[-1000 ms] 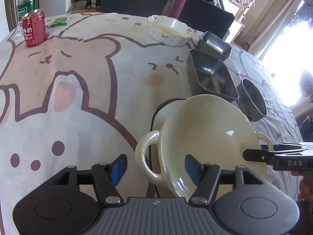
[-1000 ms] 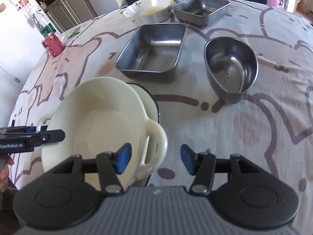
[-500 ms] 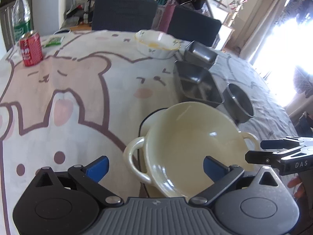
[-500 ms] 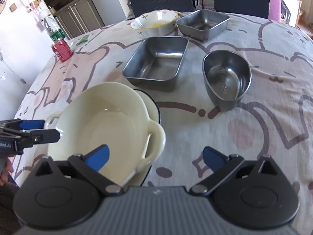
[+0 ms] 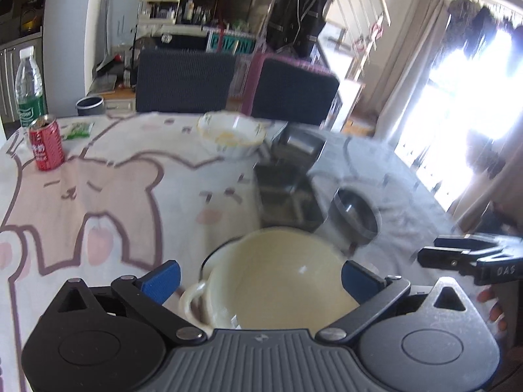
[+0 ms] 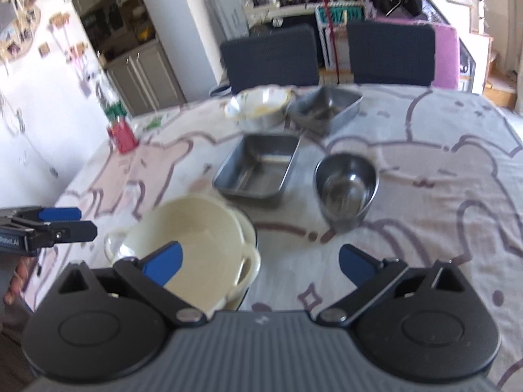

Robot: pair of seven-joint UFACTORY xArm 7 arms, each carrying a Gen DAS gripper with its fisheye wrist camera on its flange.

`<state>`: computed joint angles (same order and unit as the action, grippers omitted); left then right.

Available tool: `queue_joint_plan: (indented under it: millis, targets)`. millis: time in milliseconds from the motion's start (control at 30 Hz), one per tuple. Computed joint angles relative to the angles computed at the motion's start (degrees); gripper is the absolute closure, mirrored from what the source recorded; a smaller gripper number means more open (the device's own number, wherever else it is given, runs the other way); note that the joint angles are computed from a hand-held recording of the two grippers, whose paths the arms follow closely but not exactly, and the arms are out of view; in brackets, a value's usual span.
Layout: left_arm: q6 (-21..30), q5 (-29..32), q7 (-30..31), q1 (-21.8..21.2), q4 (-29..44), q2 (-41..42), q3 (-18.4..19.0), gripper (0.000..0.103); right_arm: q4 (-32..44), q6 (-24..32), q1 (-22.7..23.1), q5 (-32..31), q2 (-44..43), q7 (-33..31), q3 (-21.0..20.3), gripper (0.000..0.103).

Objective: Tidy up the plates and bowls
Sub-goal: 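Move both grippers toward the yellow-rimmed lemon-print bowl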

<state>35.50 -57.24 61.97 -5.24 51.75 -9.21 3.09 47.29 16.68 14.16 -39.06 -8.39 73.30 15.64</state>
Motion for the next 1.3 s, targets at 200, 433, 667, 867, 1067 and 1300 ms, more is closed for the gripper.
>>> queue_joint_plan:
  millis: [200, 433, 667, 867, 1067, 1300]
  targets:
    - [-3.3, -8.2, 3.9, -1.7, 2.0, -0.5, -0.5, 0.000, 0.0, -1.4, -5.9, -9.9, -4.4, 9.6, 2.8, 0.000]
    - [-8.8, -16.7, 6.9, -2.7, 8.7, 4.8, -2.7, 0.000, 5.0, -0.8, -10.2, -26.5, -3.0, 22.1, 3.9, 0.000]
    - [-16.3, -20.0, 8.3, -2.6, 17.2, 13.2, -6.8, 0.000, 14.0, 3.3, -8.3, -40.0, 4.6, 30.2, 0.9, 0.000]
    - [-21.2, -17.0, 3.2, -1.4, 24.3, 21.2, -10.3, 0.000, 21.3, 0.2, -5.8, -52.3, 12.1, 44.0, -4.9, 0.000]
    - [-23.5, -8.9, -4.5, 0.0, 31.0, 28.6, -12.6, 0.001, 27.5, -0.2, -3.0, -46.3, 19.2, 42.1, -9.4, 0.000]
    - [-22.8, 5.1, -16.7, -1.3, 40.2, 37.6, -11.3, 0.017, 34.6, -4.1, -3.5, -27.9, 27.8, 23.9, -11.5, 0.022]
